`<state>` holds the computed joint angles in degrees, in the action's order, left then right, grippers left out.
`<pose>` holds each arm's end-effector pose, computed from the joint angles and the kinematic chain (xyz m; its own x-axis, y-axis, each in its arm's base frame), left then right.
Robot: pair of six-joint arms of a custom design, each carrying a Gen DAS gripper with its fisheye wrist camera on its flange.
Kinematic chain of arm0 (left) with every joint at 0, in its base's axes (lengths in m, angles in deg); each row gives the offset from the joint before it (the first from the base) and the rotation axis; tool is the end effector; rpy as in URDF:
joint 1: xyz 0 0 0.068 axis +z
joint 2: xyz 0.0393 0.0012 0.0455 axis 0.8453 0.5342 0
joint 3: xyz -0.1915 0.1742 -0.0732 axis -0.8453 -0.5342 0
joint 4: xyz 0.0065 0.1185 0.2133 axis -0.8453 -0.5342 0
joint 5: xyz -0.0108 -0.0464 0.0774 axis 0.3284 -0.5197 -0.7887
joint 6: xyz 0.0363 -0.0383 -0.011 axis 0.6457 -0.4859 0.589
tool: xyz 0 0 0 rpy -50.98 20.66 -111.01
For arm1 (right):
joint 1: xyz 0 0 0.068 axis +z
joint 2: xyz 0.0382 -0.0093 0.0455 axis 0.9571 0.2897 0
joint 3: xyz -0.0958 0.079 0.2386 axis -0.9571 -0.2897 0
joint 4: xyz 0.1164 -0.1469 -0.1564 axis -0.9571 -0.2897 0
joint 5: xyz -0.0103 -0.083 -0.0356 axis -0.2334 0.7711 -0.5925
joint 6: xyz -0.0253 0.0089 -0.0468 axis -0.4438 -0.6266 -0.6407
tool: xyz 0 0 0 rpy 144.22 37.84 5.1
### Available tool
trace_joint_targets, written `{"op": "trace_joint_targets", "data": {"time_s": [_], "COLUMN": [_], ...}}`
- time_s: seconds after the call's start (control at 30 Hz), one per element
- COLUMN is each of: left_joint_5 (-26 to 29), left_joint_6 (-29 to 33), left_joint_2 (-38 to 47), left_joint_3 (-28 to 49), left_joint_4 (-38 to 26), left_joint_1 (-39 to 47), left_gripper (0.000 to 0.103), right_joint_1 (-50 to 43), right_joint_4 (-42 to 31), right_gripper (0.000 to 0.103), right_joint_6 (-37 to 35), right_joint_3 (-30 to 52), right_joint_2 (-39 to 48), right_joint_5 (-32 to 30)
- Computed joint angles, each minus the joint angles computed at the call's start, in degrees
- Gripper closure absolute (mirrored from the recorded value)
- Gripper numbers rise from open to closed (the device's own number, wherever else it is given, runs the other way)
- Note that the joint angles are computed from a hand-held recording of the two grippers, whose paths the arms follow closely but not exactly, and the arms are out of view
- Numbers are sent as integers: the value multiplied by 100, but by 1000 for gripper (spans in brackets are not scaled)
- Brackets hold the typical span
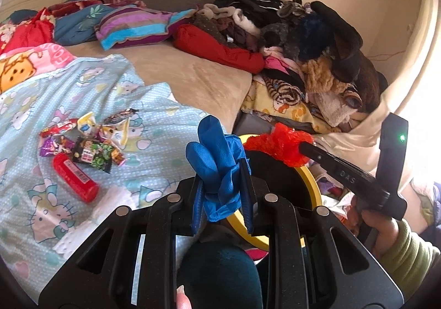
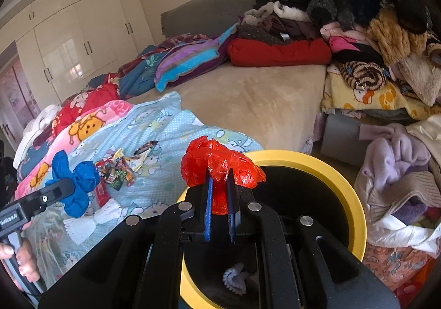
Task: Collect trash
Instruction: 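Carry the blue glove and red bag with both tools over the bin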
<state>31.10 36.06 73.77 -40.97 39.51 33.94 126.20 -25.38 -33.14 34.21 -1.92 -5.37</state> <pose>0.1798 -0.0889 0.2655 -0.6871 0.0203 -0.7263 0.4035 0.8419 -0.3582 0.1462 0.1628 0.2540 -0.6032 0.1667 -0.7800 -0.0428 0.9697 0.2404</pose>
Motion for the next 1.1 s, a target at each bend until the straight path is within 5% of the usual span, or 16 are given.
{"op": "trace_joint_targets", "data": {"time_s": [1.1], "left_joint_5": [-803], "left_joint_6": [-253], "left_joint_2": [1278], "left_joint_3": [193], "left_joint_4": [854], "left_joint_1": [-2117], "left_gripper": [86], "right_joint_1": [-1059], "right_joint_4": [-140], "right_gripper": [94], "right_joint_6": [97], "right_joint_3": [-584], "right_joint_2": [-1045], "right_joint_5": [-501]}}
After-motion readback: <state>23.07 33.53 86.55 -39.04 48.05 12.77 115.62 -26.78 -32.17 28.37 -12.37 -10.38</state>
